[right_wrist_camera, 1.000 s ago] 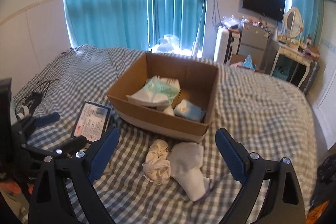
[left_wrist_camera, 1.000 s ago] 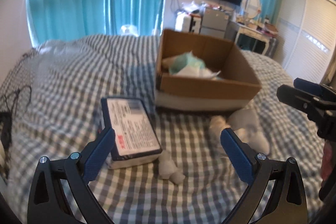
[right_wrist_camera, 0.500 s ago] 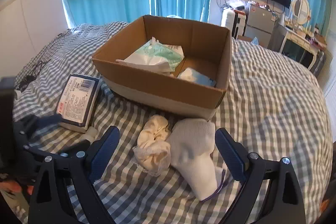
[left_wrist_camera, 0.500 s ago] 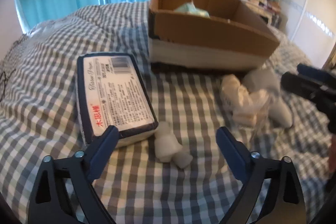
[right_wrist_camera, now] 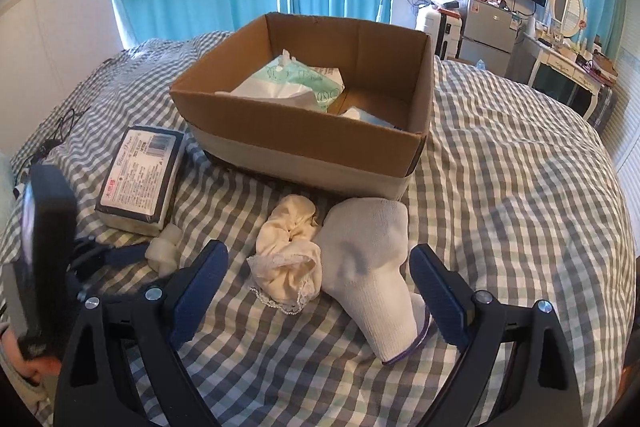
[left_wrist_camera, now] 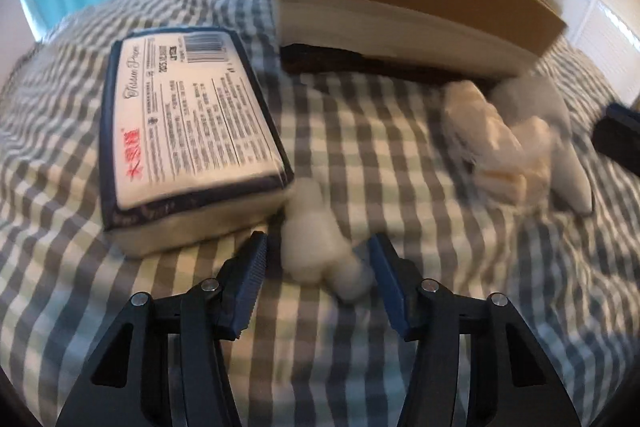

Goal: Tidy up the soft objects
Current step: 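Grasp the small white translucent item with the left tool while the right tool grasps the cream lace scrunchie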

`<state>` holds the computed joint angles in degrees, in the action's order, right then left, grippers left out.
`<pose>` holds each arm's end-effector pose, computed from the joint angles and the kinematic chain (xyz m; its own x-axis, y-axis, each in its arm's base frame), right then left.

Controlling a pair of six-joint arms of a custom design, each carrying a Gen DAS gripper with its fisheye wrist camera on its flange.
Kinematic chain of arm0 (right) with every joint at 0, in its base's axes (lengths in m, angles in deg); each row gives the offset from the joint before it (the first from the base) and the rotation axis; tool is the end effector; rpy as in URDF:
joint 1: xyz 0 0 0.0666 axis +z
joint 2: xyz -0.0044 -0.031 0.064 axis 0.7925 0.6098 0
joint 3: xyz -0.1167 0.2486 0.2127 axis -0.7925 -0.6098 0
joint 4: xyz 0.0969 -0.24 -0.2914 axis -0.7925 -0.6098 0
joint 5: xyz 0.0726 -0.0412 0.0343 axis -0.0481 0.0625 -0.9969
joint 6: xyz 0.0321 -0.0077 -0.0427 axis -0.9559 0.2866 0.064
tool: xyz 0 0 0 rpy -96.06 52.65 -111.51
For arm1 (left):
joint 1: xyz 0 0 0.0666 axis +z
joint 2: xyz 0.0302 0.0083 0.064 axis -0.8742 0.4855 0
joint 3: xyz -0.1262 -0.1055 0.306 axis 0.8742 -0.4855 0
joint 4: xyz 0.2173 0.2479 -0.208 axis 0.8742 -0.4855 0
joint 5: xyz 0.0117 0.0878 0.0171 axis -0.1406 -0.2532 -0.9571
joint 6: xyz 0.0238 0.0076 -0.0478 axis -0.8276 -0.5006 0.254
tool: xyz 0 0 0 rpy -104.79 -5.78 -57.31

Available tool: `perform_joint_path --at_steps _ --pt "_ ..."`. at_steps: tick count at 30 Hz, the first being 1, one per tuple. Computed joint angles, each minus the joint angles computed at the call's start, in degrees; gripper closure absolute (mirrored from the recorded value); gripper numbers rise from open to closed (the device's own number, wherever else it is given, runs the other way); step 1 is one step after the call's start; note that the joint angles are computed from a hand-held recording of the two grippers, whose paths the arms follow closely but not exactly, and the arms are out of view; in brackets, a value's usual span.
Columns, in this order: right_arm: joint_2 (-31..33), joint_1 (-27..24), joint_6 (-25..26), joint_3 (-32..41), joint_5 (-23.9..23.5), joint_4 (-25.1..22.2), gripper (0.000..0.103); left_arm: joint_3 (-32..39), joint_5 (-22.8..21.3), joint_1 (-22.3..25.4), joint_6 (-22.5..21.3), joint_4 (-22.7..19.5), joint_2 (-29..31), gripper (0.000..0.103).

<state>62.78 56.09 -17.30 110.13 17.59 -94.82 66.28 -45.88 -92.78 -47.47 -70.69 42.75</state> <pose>0.5360 0.0450 0.3672 -0.6299 -0.4055 -0.6624 -0.5335 0.8457 -0.0104 0.4663 -0.2776 0.3003 -0.8374 -0.2066 -0.5060 -0.1925 0.9780 -0.0807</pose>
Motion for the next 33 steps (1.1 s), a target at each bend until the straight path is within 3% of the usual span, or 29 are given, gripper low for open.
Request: perform_joint_path --at_steps 2,4,10,14,19,22,24,29,33 --pt "0.0 0.2 0.2 -0.3 0.3 0.1 0.011 0.7 1.0 0.8 0.5 -0.2 0.8 0.054" --pt "-0.1 0.5 0.5 -0.7 0.8 0.2 0.011 0.1 3.0 1.2 1.2 0.6 0.3 0.072" --pt "0.5 0.9 1.5 -0.7 -0.3 -1.6 0.010 -3.1 2.6 0.3 -0.5 4.9 -4.4 0.074" --pt "1.2 1.7 2.8 -0.3 -0.8 -3.6 0.011 -4.5 -0.4 0.0 -1.6 6.6 -7.6 0.074" --pt "3.4 3.3 2.8 0.9 0.7 -4.8 0.029 -4.8 1.1 1.2 -1.1 7.4 -8.2 0.074" --pt "5.1 4.1 2.5 2.1 1.5 -5.3 0.051 -4.6 1.5 1.2 -1.2 7.3 -7.8 0.074" --pt "5.7 4.7 2.6 2.2 3.4 -4.9 0.074 -4.8 1.5 0.9 -1.5 7.7 -8.0 0.074" --pt "5.1 4.2 2.3 1.0 4.2 -3.6 0.092 -6.0 1.9 0.3 -1.4 9.1 -8.4 0.074" --pt "2.1 2.4 0.9 -1.1 1.4 -2.6 0.094 -5.7 2.3 -0.4 -0.6 6.6 -7.6 0.074"
